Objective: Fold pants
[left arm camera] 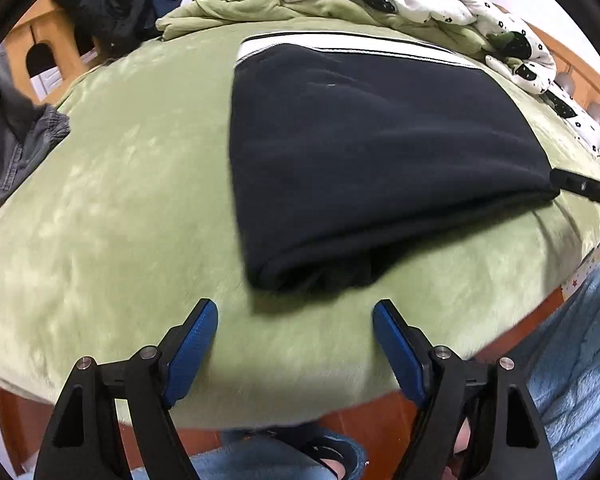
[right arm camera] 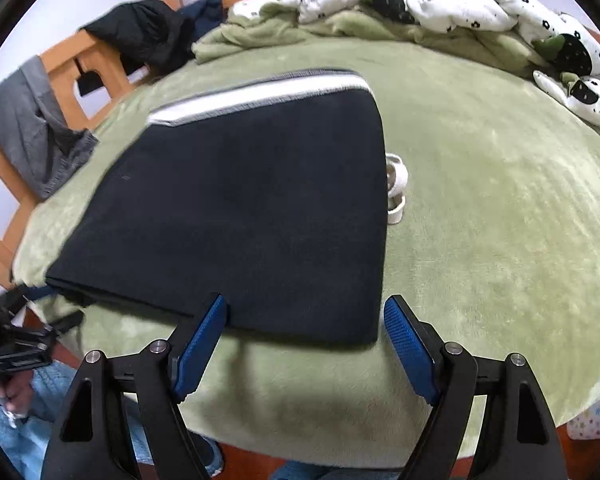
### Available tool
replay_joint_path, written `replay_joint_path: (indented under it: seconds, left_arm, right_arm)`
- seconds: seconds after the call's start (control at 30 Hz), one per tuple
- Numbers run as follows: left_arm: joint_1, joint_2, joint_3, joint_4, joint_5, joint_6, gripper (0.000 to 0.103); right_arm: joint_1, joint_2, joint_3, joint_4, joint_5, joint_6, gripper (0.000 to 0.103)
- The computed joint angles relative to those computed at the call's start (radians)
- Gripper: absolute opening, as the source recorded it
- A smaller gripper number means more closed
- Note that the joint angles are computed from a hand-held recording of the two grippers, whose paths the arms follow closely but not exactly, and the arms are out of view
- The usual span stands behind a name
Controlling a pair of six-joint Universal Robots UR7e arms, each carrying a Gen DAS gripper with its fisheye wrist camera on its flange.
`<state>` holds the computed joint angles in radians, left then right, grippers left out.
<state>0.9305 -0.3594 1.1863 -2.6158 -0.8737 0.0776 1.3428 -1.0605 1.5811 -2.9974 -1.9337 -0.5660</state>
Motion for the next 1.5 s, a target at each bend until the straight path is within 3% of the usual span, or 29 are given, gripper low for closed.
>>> replay_joint_path:
  seconds: [0.13,0.27,0.37,0.47,0.53,0.6,0.67,0.8,0.9,1.03,1.1,1.23,1.3,1.37,1.43,1.5]
  left_arm:
    - [-0.017,-0.008,0.056,-0.143,0.041,0.109,0.078]
    - [-0.029,0.042,0.019,-0.211,0.120,0.182,0.078]
    - [-0.028,0.077,-0.023,-0.276,0.116,0.239,0.073]
    - [-0.030,0.125,-0.082,-0.278,0.139,0.280,0.053]
    - [-0.031,0.111,-0.056,-0.353,0.120,0.260,0.022]
    - [-0.012,0.045,0.009,-0.374,0.005,0.154,0.021]
    - [0.013,0.005,0.032,-0.300,-0.065,0.066,0.021]
    - [0.003,0.013,0.063,-0.288,-0.019,0.113,0.028]
    - [-0.007,0.010,0.082,-0.270,-0.003,0.144,0.053]
    - [-0.026,0.037,0.084,-0.336,0.075,0.220,0.062]
    - [-0.038,0.063,0.077,-0.416,0.119,0.300,0.059]
    - [-0.045,0.090,0.037,-0.455,0.123,0.334,0.025]
    - [-0.039,0.057,0.072,-0.529,0.038,0.286,0.023]
    - [-0.019,0.028,0.070,-0.446,-0.022,0.201,0.023]
    - [-0.010,0.029,0.052,-0.344,0.011,0.173,0.031]
    - [-0.010,0.014,0.077,-0.316,0.005,0.174,0.032]
  right_arm:
    - [-0.006,-0.020,0.024,-0.023,0.029,0.033,0.081]
    - [-0.012,-0.011,-0.007,0.006,0.035,0.068,0.081]
    - [-0.016,-0.002,-0.025,0.017,0.034,0.085,0.081]
    - [-0.014,0.011,-0.042,0.020,0.023,0.085,0.081]
    - [-0.010,0.021,-0.051,0.015,0.006,0.078,0.081]
    - [-0.007,0.028,-0.058,0.012,-0.003,0.072,0.081]
    - [-0.008,0.026,-0.053,-0.003,-0.006,0.068,0.081]
    - [-0.004,0.033,-0.058,0.002,-0.012,0.061,0.081]
    - [0.003,0.042,-0.062,-0.009,-0.027,0.043,0.081]
    - [0.009,0.047,-0.061,-0.018,-0.028,0.022,0.081]
    - [0.011,0.051,-0.061,-0.024,-0.036,0.010,0.081]
    - [0.010,0.055,-0.064,-0.024,-0.044,0.004,0.081]
    - [0.010,0.055,-0.063,-0.027,-0.047,0.004,0.081]
    - [0.010,0.055,-0.063,-0.032,-0.050,0.000,0.081]
    - [0.011,0.054,-0.058,-0.037,-0.049,0.005,0.081]
    - [0.012,0.055,-0.058,-0.040,-0.057,0.001,0.081]
